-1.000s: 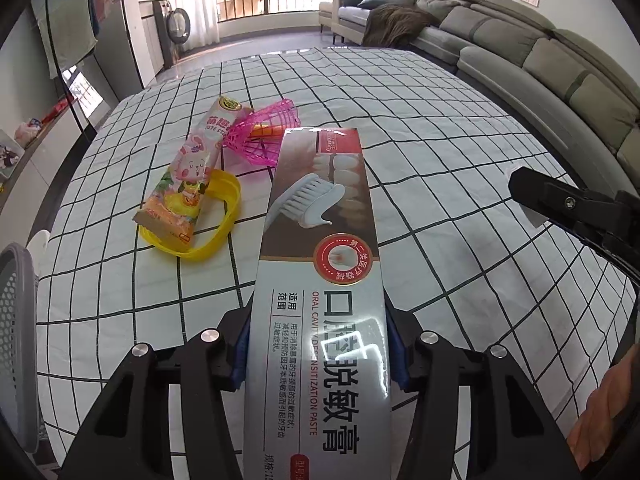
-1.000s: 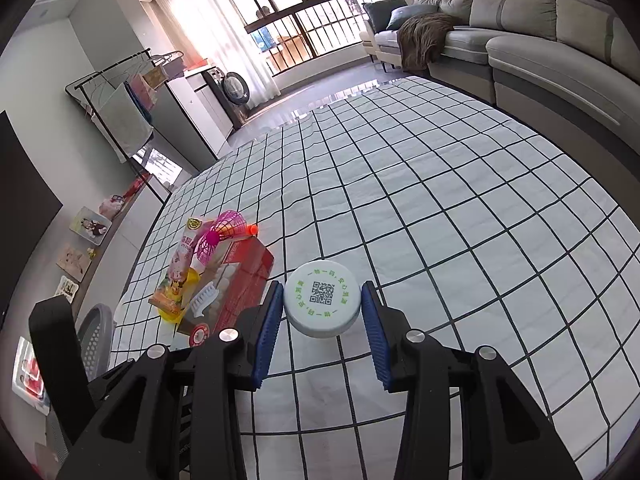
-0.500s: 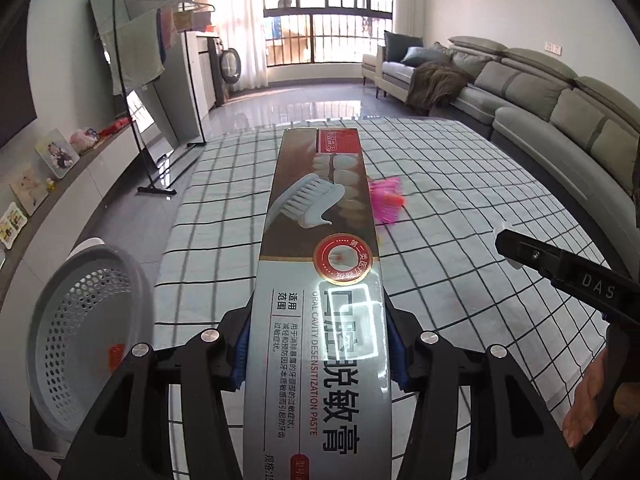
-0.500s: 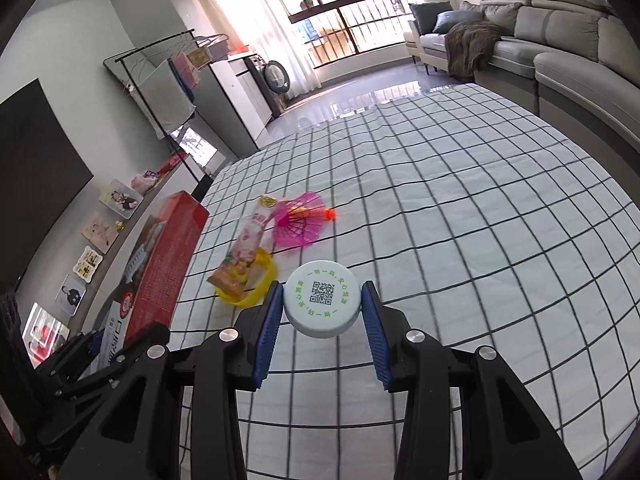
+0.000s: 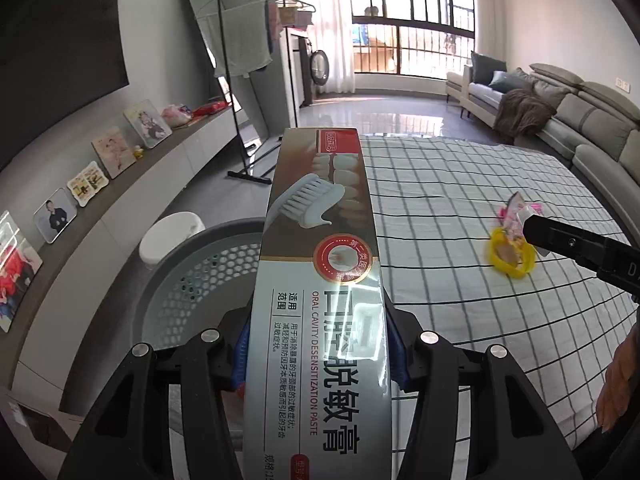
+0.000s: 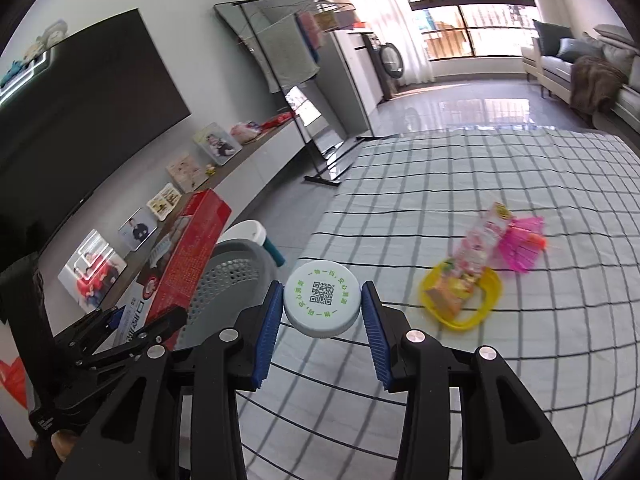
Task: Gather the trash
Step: 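Carry the toothpaste box and tin over the basket and open both grippers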
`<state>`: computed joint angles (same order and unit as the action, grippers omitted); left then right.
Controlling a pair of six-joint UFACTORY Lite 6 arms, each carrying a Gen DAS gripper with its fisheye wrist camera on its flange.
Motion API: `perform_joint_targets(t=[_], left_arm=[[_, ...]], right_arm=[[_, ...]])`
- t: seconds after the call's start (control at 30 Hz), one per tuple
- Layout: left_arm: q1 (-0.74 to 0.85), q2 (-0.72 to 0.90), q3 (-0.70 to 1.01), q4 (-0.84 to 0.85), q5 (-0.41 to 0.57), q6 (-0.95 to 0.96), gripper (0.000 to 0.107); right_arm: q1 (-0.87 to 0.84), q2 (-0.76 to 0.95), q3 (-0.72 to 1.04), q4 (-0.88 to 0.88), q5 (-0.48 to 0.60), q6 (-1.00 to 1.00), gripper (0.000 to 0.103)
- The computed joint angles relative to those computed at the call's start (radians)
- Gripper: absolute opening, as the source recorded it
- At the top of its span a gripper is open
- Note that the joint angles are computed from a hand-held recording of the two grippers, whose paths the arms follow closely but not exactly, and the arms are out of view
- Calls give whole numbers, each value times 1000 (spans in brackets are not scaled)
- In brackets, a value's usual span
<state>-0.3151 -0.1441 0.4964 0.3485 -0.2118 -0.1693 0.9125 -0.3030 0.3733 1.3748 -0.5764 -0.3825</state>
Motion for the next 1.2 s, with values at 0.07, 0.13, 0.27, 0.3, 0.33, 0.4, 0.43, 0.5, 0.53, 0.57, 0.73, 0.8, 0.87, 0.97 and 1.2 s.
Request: perform_joint_targets(t=[0.07,0.13,0.27,0.3,0.33,0.4,0.43,0.5,0.53,0.57,0.73,0.8,0.87,0.97,1.2], left_arm=[[80,40,17,134,-27,-106,51],[146,87,33,166,-64,-117,51],[235,219,88,172,-114,-111,51],[248,248,105,171,-114,-108,51],[254,275,124,168,-113,-104,51],[271,302,139,166,-117,-93,51],[275,312,142,154,-119,-78,51],[284,333,151,153,-117,-71,51],[288,344,158,158,-113,-75,51],[295,356,165,171,-111,-85,51],[313,374,179,200,-104,-123,51],[315,375,181,179,-96,-112,52],[317,374,180,186,-92,-126,52],[322,377,182,180,-94,-125,63],[314,348,151,88,-119,-37,70]], right_arm=[[-40,142,121,-106,45,28,39],[-79,279,237,-234,92,74,39],[-143,525,465,-407,192,133,39],[-151,568,511,-429,209,141,39],[-157,608,553,-445,224,142,39],[-162,671,614,-475,243,154,39],[-164,693,632,-506,252,180,39],[-168,723,652,-576,267,250,39],[-170,739,667,-601,276,275,39],[-175,751,678,-640,285,312,39],[-168,766,694,-697,291,354,39],[-173,756,684,-727,295,372,41],[-171,753,681,-736,288,383,52],[-172,743,669,-757,277,405,55],[-172,722,639,-752,258,418,55]])
